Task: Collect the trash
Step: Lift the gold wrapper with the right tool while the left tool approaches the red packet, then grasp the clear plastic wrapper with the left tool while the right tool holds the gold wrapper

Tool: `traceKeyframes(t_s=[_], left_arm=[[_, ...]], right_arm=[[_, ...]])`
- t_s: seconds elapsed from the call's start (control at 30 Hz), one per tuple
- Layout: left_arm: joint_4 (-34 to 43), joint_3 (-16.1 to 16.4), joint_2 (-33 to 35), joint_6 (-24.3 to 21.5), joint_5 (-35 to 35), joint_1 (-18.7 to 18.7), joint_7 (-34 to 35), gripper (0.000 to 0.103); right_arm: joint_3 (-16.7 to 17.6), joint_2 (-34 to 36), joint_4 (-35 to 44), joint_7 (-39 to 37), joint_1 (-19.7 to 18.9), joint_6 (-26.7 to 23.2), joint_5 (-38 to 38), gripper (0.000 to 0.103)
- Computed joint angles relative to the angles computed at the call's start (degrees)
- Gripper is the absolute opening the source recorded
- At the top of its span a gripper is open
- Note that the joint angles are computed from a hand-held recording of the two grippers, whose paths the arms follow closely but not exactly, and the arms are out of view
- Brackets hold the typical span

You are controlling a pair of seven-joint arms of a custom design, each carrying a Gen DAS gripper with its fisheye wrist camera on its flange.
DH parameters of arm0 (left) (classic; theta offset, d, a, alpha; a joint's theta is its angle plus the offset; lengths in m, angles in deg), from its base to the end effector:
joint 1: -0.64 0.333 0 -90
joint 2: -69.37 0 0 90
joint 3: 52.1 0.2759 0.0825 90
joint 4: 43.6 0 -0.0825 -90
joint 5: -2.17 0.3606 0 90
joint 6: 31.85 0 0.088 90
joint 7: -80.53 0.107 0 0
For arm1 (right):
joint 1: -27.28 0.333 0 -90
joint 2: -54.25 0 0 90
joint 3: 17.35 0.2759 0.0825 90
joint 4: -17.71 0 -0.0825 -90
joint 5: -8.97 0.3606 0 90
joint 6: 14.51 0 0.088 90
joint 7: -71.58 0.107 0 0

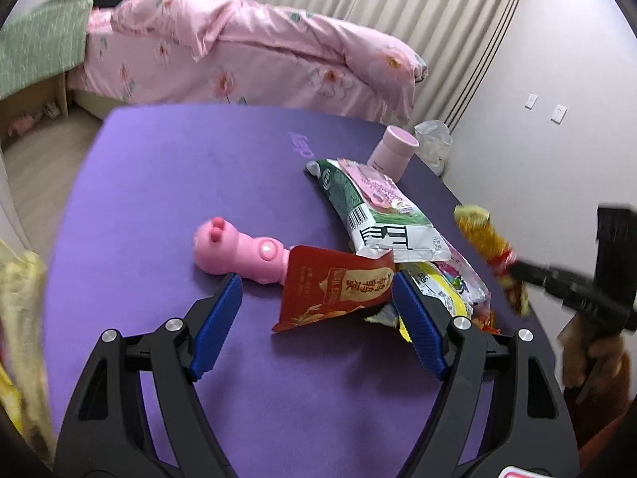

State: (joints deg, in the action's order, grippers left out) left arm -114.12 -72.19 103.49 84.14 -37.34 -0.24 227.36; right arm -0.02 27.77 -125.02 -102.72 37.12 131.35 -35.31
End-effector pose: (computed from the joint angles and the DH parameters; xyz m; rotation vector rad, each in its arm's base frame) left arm 0.6630 -0.2262 0.4541 0.7209 -2.6036 1.2166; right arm 0.3867 0.2140 0.4680 -1.0942 2.1780 -0.7232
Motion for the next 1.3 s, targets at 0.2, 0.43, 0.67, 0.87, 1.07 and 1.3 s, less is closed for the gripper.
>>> traceKeyframes(t_s=[0.2,0.43,0.67,0.87,1.07,1.3], left_arm=[[3.19,-0.22,2.14,-4.88,1.88,-0.38,-2.09,0.039],[-4.25,1.36,-4.59,-2.08,0.35,1.9,0.88,0.014],[-3.32,4.14,-4.53,-0.57,0.77,4.04,-2.79,0.013],[-2.35,4.17,-3.52,-1.9,1.64,6.01,-3.59,0.015],[-3.81,3.09,-4.65,-4.75,-1.14,7.65,0.43,0.046],[-5.36,3.31,-4.97,-2.5,-0.06,4.22,1.27,0.054]], right_arm=[[0.3,-0.59,-2.53,5.05,-0.77,2.65,0.31,0.007],[0.99,1.8,1.34,0.31,1.28,-2.27,0.24,0.023],[0.91,1.34,2.1,-1.03,2.21,-3.26,-2.64,0.057],[-3.05,3.07,1.48,-5.9,3.15,-3.76,2.52,0.057],[-4.88,3.73,-0.57,-6.66,1.71,2.44,6.53,0.041],[-0.77,0.55,-1.97,-1.76,-0.03,0.2,4.41,0.034]])
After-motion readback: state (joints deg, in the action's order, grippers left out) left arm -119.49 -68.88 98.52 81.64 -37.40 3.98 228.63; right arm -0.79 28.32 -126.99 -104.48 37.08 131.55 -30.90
